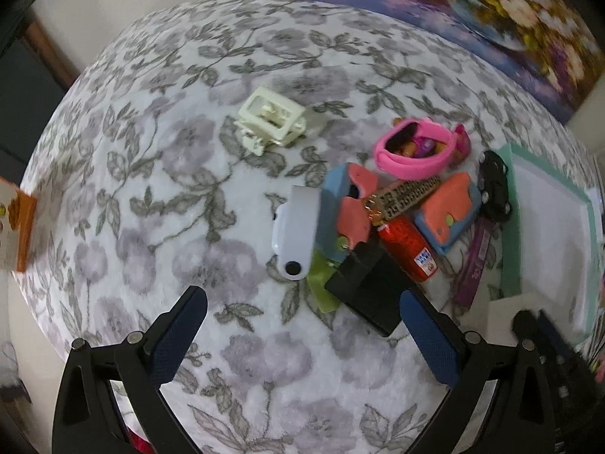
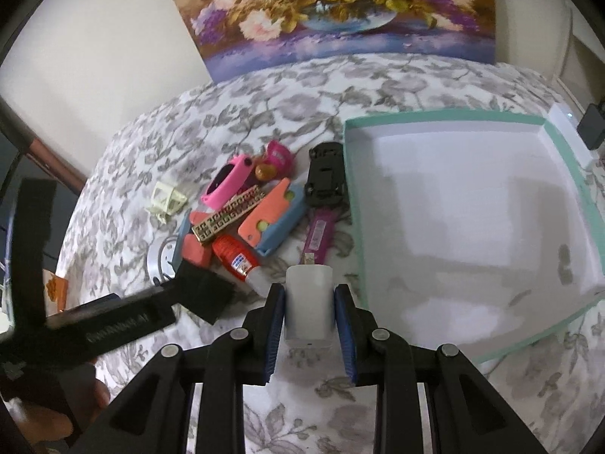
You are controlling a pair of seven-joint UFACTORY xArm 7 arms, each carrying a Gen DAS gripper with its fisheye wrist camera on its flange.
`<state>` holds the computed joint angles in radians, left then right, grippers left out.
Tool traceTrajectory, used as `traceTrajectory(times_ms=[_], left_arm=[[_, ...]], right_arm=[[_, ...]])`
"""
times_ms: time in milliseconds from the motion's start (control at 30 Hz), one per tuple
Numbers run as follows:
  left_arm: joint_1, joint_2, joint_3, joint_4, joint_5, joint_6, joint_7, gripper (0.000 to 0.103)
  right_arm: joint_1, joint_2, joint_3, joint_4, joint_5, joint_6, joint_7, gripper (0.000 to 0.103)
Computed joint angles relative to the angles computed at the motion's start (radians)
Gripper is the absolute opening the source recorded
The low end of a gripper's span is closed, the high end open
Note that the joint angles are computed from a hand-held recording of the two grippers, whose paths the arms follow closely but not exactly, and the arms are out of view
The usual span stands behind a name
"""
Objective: Organize rigid objects
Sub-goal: 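Close right tool on the white charger while left tool grips the black charger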
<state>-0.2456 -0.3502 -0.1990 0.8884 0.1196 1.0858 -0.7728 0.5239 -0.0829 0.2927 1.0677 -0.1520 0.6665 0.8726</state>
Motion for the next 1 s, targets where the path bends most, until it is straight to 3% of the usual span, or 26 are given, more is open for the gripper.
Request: traceTrajectory(times_ms=[167, 300, 633, 733, 833, 1000], left_arm=[[-0.029, 0.076, -0.027, 0.051, 0.043, 0.007, 0.035, 0.101], [-0.056, 0.143, -0.044, 0.099, 0.092, 0.019, 0.041, 0.093], [-0.127, 0.233, -0.053, 0.167, 0.159, 0.047, -0.008, 0.085], [-0.137, 0.219, -0.041, 0.157, 0.143, 0.027, -0.005, 0.071], [-0.151, 0.159, -0.008, 0.117, 0.098, 0.015, 0.018, 0.069], [-0.108, 0.099, -0.019, 0.087, 0.082, -0.008, 0.027, 0.069]], right_arm=[[-0.009, -0.031, -0.003, -0.025, 0.006, -0.028, 0.013, 0.029], [-0.016, -0.033, -0.003, -0.034, 0.019, -0.025, 0.011, 0.029], [-0.020, -0.032, -0.003, -0.043, 0.034, -0.021, 0.006, 0.029], [-0.021, -0.031, -0.004, -0.043, 0.037, -0.020, 0.006, 0.029], [-0.021, -0.036, -0.005, -0.048, 0.042, -0.026, 0.008, 0.029], [-0.027, -0.058, -0.005, -0.063, 0.043, -0.053, 0.019, 0.029]])
